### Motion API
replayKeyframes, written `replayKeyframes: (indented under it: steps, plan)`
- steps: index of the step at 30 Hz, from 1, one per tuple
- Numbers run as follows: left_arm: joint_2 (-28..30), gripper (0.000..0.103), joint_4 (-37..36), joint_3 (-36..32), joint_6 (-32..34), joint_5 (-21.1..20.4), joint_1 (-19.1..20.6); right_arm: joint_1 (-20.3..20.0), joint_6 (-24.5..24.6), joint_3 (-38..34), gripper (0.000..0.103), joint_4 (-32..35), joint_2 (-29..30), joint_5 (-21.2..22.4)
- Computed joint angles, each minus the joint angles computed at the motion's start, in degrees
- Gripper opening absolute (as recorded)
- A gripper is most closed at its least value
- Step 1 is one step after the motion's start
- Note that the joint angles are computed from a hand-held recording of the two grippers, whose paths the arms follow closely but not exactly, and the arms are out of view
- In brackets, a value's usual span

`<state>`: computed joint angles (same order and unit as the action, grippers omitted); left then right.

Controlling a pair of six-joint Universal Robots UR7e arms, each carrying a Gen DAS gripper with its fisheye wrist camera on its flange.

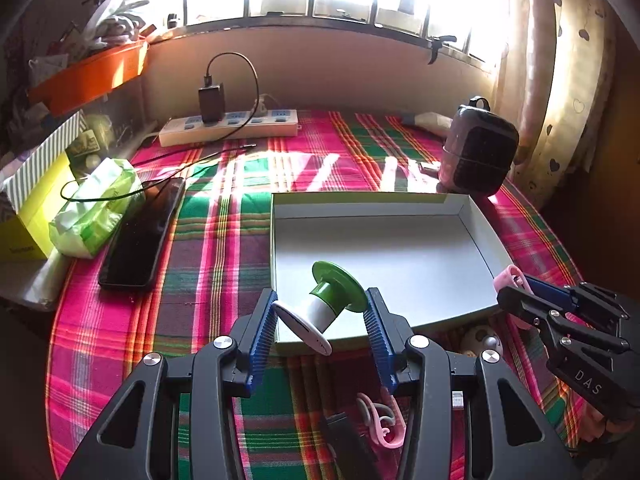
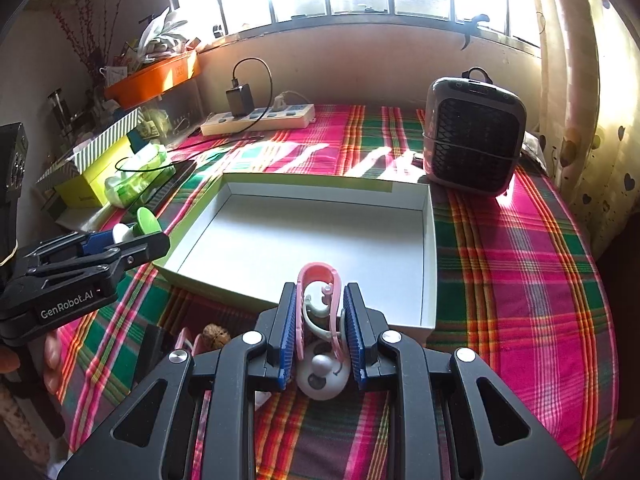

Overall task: Organize objects
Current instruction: 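Carry the spool in the left gripper and the pink clip in the right gripper over the box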

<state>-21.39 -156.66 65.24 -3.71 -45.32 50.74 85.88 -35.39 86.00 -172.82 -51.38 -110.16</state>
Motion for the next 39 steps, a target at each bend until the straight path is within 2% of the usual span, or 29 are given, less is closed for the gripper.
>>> replayKeyframes:
  steps: [7,12,21,34,39]
  plan:
    - [2.8,0.042,3.3,-5.9,0.7,-0.5,0.9,0.6,1.0,-5.3,0.025,3.1,2.8,-0.4]
    - [4.7,0.042,6.5,-10.6,0.1,-1.7,1.8,0.8,3.5,-10.4,0.025,7.0,5.3,-0.7]
    - [10.8,0.042,13.9,-22.9,0.1,-1.9,3.1,0.5,7.8,-20.9,0.025,14.6,11.1,-2.3]
    - [19.9,0.042,25.6,-40.3,-0.1,-2.1,4.9,0.3,8.4,-31.1,0.025,20.7,17.2,-5.6]
    - [21.5,0.042,27.5,-43.3,0.1,-2.1,5.3,0.1,8.6,-33.2,0.025,22.0,18.6,-6.5]
